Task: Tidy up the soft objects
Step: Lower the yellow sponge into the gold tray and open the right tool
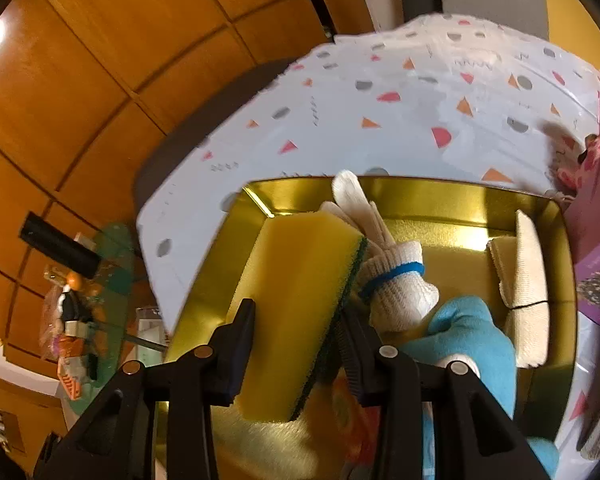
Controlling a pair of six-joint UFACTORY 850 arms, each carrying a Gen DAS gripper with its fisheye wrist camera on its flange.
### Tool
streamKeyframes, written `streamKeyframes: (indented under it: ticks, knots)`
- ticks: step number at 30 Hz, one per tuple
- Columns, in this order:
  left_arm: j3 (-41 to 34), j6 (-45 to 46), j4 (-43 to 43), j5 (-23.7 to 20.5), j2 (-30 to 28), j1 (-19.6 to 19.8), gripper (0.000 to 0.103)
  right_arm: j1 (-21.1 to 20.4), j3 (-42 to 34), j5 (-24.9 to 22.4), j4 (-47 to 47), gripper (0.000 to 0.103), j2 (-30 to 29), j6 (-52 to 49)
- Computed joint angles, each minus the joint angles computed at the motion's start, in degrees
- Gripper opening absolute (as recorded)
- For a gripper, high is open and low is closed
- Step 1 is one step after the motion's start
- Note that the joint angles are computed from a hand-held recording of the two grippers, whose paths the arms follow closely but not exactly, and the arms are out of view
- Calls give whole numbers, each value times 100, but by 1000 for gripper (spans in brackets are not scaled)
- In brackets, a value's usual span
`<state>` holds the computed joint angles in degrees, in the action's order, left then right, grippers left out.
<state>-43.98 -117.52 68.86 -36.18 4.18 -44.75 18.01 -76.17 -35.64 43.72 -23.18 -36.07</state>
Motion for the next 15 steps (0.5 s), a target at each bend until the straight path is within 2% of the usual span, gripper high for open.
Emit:
streamKeyframes:
  ticks: [3, 6, 8, 10, 15]
  knots:
    - [18, -2, -28, 76, -5, 51, 86, -19, -240, -253, -201, 43, -290, 371]
    - [29, -28, -27, 80, 8, 53, 86, -90, -157, -192, -15, 45, -264, 309]
    - [21, -62, 14, 53, -1, 37, 86, -149, -61, -173, 147, 55, -149, 191]
    - [8, -35, -8, 55, -24, 37, 86, -203, 50, -156, 325, 78, -23, -27]
    - [-18, -29, -8, 9, -27, -2, 86, -306, 319, -46, 519, 79, 291, -240]
